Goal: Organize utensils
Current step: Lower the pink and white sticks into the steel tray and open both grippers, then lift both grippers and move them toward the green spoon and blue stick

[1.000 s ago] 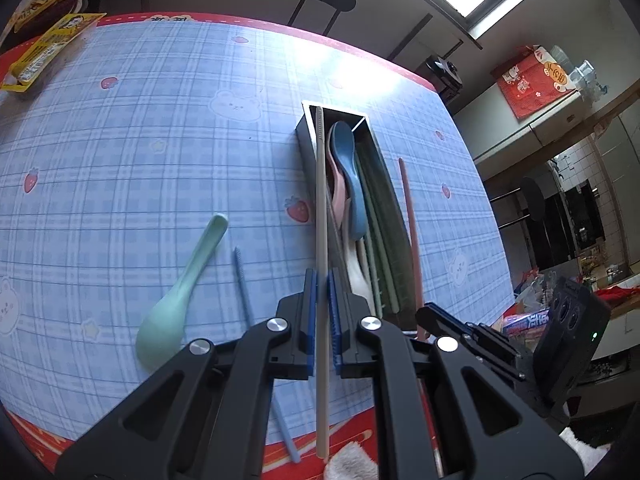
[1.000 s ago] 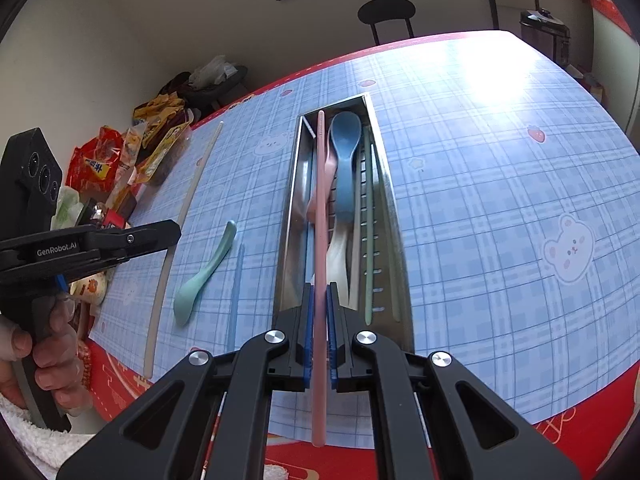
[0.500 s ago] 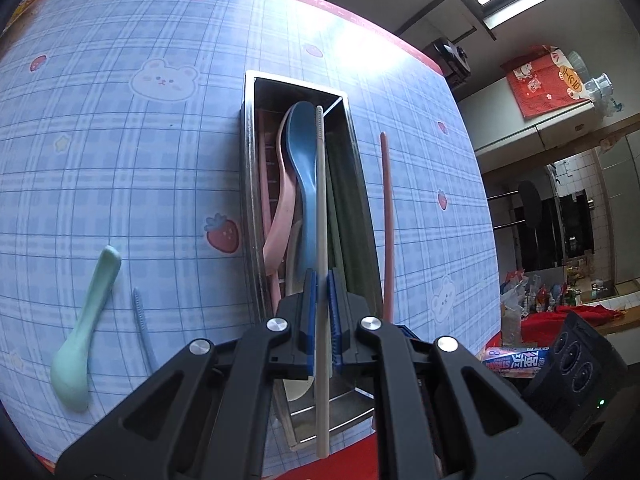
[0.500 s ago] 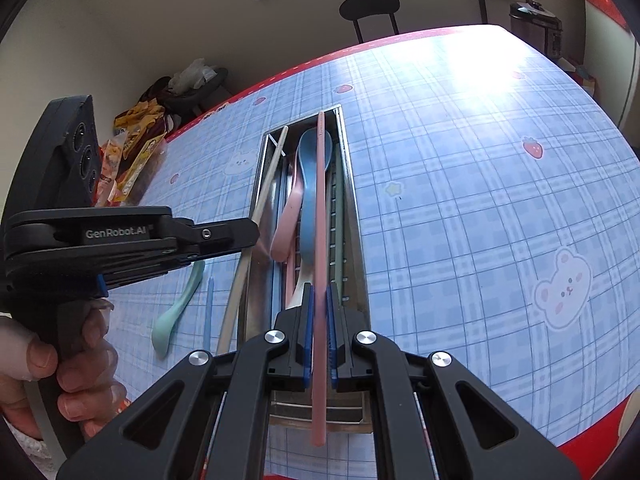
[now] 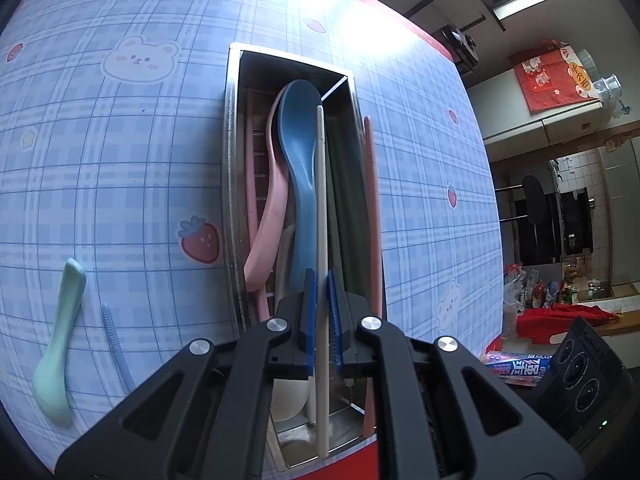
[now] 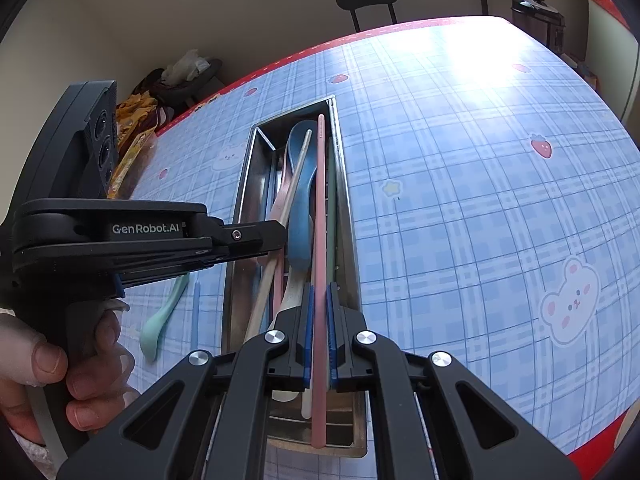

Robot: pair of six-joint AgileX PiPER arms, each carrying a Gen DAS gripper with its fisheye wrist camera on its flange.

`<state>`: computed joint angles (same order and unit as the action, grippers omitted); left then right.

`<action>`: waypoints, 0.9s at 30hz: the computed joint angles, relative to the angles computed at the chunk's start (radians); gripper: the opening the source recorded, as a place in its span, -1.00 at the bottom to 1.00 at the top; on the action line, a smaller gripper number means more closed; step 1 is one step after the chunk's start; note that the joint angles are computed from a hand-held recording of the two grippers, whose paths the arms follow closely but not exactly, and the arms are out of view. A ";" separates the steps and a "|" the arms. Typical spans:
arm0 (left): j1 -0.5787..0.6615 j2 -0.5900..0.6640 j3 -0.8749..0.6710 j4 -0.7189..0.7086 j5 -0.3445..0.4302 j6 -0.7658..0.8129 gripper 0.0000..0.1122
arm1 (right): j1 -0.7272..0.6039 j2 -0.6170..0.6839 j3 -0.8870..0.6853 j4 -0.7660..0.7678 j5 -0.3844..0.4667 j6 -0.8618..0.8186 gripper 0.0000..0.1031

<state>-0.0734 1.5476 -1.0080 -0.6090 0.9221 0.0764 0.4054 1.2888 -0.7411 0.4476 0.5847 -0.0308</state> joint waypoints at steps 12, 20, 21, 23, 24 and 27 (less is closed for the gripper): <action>-0.052 0.065 -0.040 0.010 -0.017 -0.008 -0.82 | 0.001 0.052 -0.019 0.026 -0.016 -0.020 -0.87; -0.016 0.008 -0.031 0.012 -0.009 0.037 -0.52 | -0.011 0.073 -0.035 0.045 -0.018 -0.029 -0.81; -0.007 -0.015 -0.029 0.023 -0.006 0.041 -0.51 | -0.013 0.067 -0.040 0.034 -0.011 -0.018 -0.76; 0.013 -0.075 -0.018 0.054 -0.003 0.053 -0.42 | -0.022 0.043 -0.046 0.019 -0.001 -0.005 -0.41; 0.021 -0.108 -0.011 0.080 -0.005 0.052 -0.32 | -0.024 0.029 -0.047 0.008 0.001 0.005 -0.32; 0.073 -0.209 0.020 0.140 0.005 0.079 -0.14 | -0.018 -0.012 -0.052 -0.057 0.013 0.063 0.10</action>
<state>-0.0007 1.3385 -0.9879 -0.4692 0.9271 0.1552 0.3873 1.2770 -0.7928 0.3911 0.5974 0.0321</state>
